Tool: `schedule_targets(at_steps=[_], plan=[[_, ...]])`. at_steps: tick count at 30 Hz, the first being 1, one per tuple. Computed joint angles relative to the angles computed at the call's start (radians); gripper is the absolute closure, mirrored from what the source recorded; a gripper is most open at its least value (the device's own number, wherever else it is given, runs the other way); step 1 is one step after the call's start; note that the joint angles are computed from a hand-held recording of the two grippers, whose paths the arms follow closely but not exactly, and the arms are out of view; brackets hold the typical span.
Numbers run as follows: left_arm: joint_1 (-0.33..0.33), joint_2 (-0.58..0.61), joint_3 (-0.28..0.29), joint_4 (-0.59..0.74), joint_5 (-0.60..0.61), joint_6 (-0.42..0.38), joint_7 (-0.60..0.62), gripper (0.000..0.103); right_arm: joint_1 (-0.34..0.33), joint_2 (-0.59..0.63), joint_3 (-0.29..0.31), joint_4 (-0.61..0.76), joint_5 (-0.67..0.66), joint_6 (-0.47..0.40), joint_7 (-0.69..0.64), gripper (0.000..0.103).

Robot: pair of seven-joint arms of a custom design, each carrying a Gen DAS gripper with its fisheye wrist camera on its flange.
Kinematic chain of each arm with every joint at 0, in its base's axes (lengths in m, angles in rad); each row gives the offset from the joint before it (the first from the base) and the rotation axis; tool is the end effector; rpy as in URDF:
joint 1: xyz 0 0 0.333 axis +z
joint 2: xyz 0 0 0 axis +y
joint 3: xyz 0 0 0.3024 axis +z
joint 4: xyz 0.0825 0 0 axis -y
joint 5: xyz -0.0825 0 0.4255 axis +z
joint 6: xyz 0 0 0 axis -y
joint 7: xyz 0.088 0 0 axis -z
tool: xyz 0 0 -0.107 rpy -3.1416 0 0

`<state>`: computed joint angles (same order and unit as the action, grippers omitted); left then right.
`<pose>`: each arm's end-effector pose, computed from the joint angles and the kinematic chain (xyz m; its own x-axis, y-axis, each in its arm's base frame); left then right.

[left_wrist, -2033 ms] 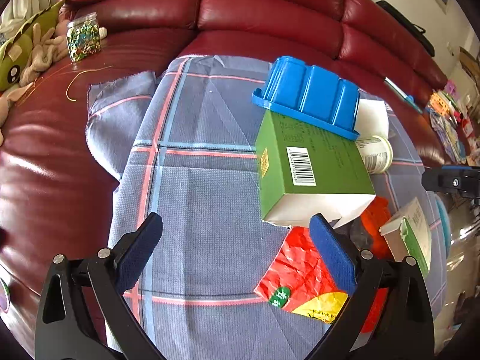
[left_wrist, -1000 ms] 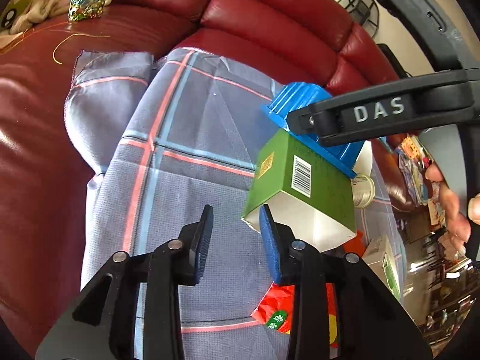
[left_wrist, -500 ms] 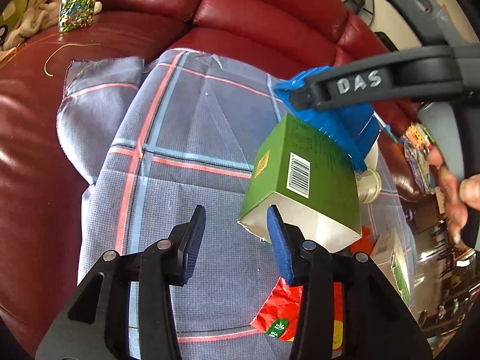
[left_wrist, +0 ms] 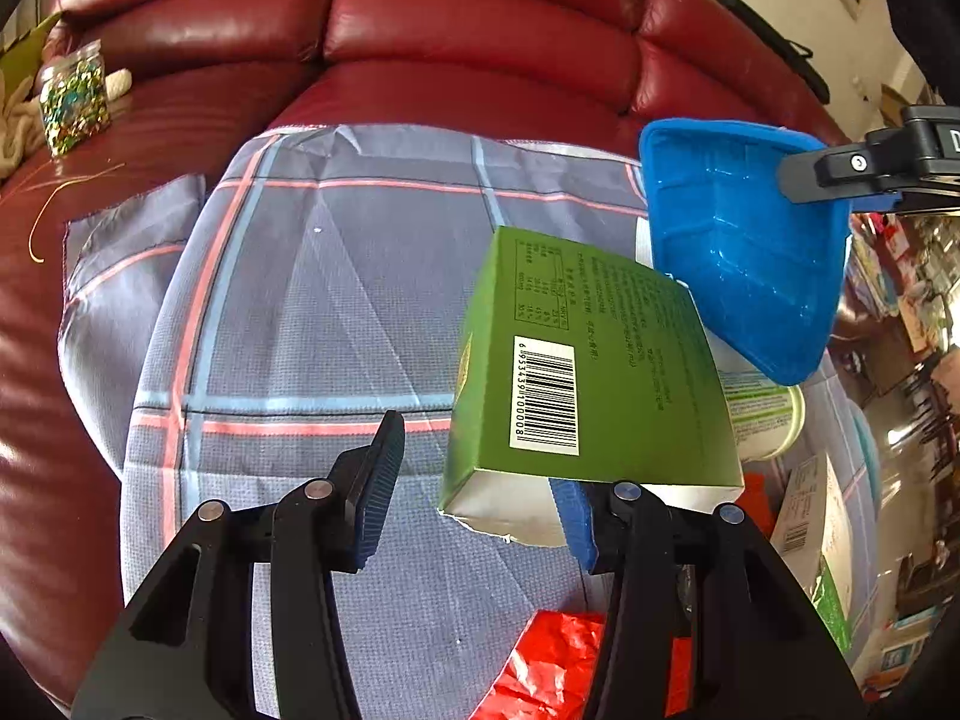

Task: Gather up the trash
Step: 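Grasp the green box with the left tool while the right tool grasps the blue tray, then carry the green box and blue tray over the teal bucket and open both tools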

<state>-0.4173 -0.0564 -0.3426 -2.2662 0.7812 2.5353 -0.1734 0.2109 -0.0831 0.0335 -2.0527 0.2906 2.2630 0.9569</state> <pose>0.4087 -0.4001 0.3741 0.3175 -0.9241 0.2128 -0.7437 -0.3819 -0.5487 0.5772 0.1520 0.4760 0.6559 -0.7523 -0.0610 -0.7156 -0.5942 -0.3672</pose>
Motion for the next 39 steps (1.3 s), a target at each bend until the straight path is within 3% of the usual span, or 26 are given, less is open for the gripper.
schedule_targets(at_steps=[4, 6, 7, 16, 24, 32, 39], plan=[[-0.011, 0.057, -0.001, 0.064, 0.039, -0.027, 0.002, 0.056, -0.030, 0.014, -0.033, 0.020, 0.066, -0.062, -0.023, 0.042], [-0.026, 0.087, -0.001, 0.105, 0.050, -0.078, 0.010, 0.076, -0.047, 0.019, -0.042, 0.019, 0.082, -0.063, -0.032, 0.044], [-0.032, 0.101, 0.002, 0.122, 0.041, -0.097, 0.025, 0.097, -0.055, 0.025, -0.046, 0.020, 0.087, -0.067, -0.035, 0.046], [-0.079, 0.152, 0.012, 0.200, -0.001, -0.214, 0.051, 0.094, -0.106, 0.042, -0.064, -0.038, 0.133, 0.012, -0.072, 0.050], [-0.090, 0.064, 0.008, 0.154, 0.007, -0.270, -0.074, 0.098, -0.137, 0.026, -0.084, -0.026, 0.268, -0.070, -0.143, 0.051], [-0.088, -0.018, -0.037, 0.139, -0.015, -0.326, -0.096, 0.099, -0.164, -0.032, -0.109, -0.047, 0.315, -0.108, -0.203, 0.051], [-0.123, 0.046, -0.062, 0.201, -0.047, -0.356, -0.060, 0.098, -0.200, -0.046, -0.130, -0.060, 0.228, -0.165, -0.256, 0.050]])
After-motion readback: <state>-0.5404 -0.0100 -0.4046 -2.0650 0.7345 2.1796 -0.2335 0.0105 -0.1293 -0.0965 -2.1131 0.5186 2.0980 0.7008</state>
